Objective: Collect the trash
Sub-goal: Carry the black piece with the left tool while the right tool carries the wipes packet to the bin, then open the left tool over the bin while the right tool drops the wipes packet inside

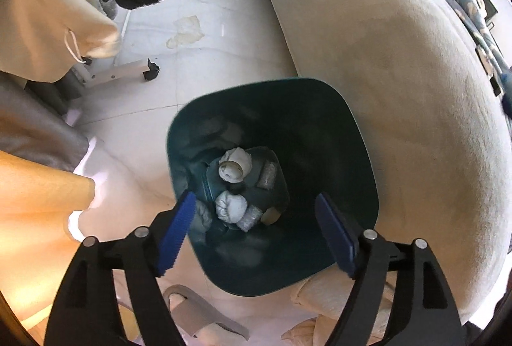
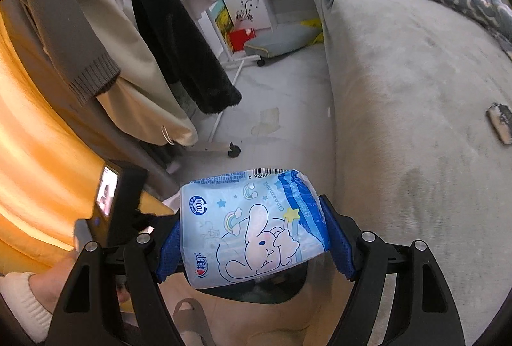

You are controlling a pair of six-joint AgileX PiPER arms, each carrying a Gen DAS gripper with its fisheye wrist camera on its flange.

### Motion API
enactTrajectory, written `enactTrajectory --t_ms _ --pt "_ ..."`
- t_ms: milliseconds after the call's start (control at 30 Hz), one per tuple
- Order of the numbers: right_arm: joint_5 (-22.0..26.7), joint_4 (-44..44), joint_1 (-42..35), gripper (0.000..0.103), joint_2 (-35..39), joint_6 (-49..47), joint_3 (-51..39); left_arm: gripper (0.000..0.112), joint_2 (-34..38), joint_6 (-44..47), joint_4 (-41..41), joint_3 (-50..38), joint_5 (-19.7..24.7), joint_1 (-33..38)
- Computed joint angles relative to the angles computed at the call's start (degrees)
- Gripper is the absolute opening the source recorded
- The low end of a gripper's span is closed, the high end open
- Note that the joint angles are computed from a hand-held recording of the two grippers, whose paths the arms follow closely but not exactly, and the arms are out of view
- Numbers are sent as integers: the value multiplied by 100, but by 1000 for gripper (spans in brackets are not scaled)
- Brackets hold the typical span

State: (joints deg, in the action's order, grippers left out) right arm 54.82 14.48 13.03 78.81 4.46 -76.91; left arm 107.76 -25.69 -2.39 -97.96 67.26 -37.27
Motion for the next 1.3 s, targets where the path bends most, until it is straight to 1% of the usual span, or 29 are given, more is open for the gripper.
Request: enactTrajectory --t_ms 67,167,333,467,733,967,1000,1033,1100,1200,1300 --pt "-30 -86 115 77 136 106 -46 81 -78 26 -30 53 -42 81" --pt "-59 -164 248 77 289 209 -78 81 -347 122 -199 351 -345 294" --pt "-127 -291 465 77 588 361 -132 81 -669 166 -282 580 -631 516" --pt "-106 -400 611 77 815 479 -140 81 -815 255 -185 564 -671 615" --pt "-89 -604 882 77 1236 650 -188 81 -1161 473 -317 478 -1009 813" --pt "5 -841 1127 78 1476 726 -217 81 -1269 526 -263 296 -1266 777" --pt "30 -848 1145 79 1505 689 -225 81 -1264 522 -291 245 -1311 776" --pt "55 -830 1147 83 1537 640 -241 81 -1265 516 -305 186 -1347 768" --pt "93 -851 1153 89 1567 598 -283 81 -1251 461 -246 32 -1386 713" --pt "122 -800 1101 91 1561 457 -321 81 -1241 393 31 -169 -1520 526" --pt "152 -786 948 91 1368 205 -306 81 -1176 341 239 -340 -1582 350"
